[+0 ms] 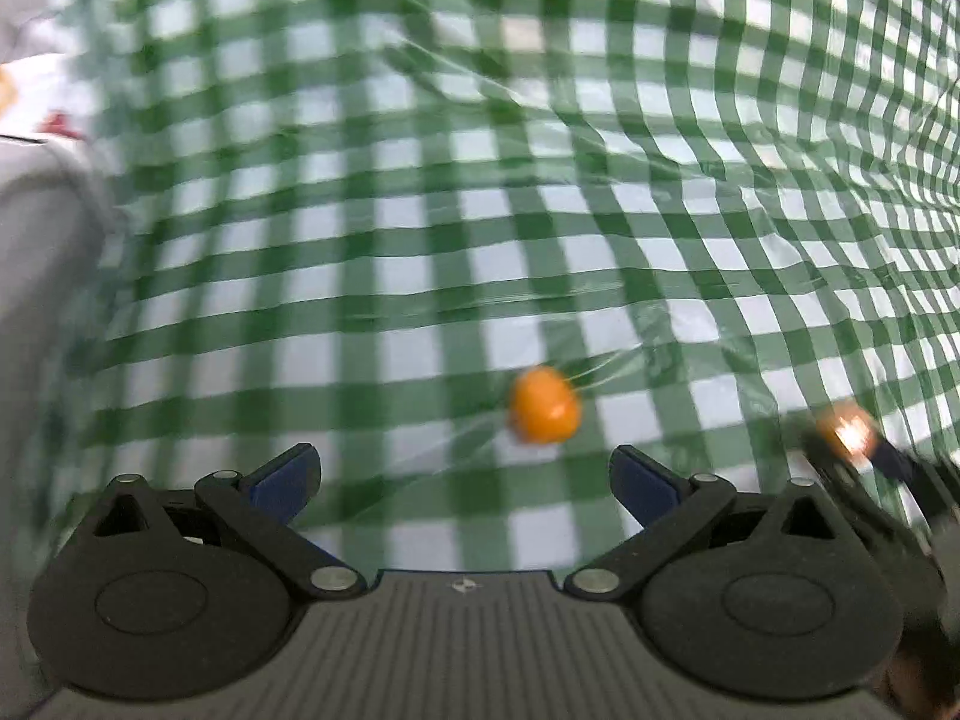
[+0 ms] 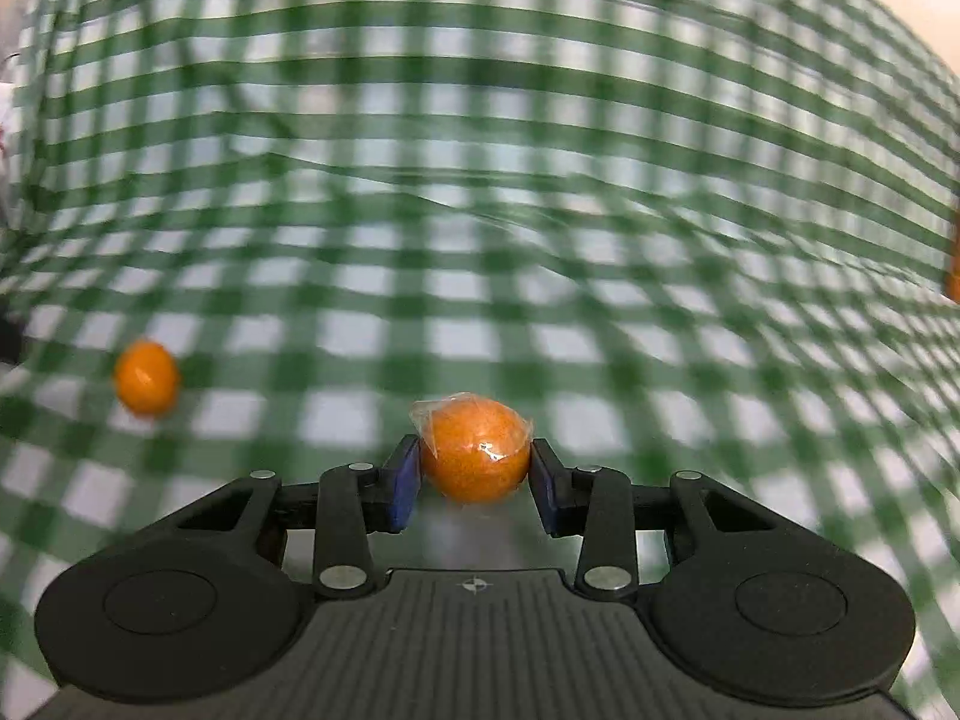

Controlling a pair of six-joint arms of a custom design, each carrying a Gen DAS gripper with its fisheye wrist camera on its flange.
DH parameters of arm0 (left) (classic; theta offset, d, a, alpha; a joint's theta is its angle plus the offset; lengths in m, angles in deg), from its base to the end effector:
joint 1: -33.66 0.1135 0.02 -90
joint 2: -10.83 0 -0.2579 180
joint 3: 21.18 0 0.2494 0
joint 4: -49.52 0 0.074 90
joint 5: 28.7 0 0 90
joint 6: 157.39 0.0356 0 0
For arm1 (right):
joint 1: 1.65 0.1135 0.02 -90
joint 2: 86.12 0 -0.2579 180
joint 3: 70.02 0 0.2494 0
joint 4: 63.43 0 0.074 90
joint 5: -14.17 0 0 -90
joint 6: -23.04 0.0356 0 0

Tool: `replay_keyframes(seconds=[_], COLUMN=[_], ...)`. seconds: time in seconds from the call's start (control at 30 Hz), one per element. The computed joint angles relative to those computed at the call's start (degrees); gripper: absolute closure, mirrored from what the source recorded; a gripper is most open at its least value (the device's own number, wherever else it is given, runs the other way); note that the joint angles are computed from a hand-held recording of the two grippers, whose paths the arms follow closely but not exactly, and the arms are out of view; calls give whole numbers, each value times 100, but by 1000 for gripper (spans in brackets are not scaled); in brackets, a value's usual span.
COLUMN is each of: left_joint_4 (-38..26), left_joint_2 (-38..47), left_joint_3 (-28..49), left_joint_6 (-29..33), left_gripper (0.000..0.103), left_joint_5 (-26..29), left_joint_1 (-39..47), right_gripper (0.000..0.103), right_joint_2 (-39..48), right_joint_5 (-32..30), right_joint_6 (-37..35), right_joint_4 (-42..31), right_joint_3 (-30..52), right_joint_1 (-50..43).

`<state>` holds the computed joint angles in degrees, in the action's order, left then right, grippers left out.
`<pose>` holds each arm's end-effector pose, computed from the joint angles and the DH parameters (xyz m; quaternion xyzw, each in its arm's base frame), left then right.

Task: Organize fruits
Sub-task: 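Grasp a bagged orange with the right tool while the left tool grasps the other orange, then carry both oranges over the blue plate and open both tools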

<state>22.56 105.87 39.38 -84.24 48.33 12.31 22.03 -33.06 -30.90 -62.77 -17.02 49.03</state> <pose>0.2825 -0.1019 0.1337 0.0100 0.9633 0.0232 0.2674 0.2094 0.2176 0.0724 -0.0025 0.8937 -0.0574 0.4449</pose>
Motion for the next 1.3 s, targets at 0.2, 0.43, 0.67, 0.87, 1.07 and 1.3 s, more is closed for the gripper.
replay_keyframes(seconds=[0.2, 0.43, 0.67, 0.87, 1.07, 1.3], left_joint_4=[-103, 95, 658, 548, -630, -3093], left_joint_2=[1769, 2296, 1972, 1070, -674, -3661], left_joint_3=[1278, 1520, 1056, 382, -337, -1047], left_joint_6=[-152, -107, 166, -23, -462, -1603], left_gripper=[0, 0, 66, 66, 66, 66], left_joint_5=[237, 79, 107, -139, -592, -1238], left_joint_1=[171, 197, -86, -409, -930, -1993], right_gripper=[61, 39, 63, 63, 63, 63], right_joint_2=[255, 597, 521, 123, -1212, -2751], right_joint_5=[54, 6, -209, -130, 164, 888], right_joint_6=[405, 490, 42, 206, 745, 2601], right_joint_4=[913, 1929, 2245, 1888, 270, -3202], right_joint_3=[-708, -998, -1051, -1116, -1064, -210], right_joint_1=[-257, -432, -591, -488, 329, 2611])
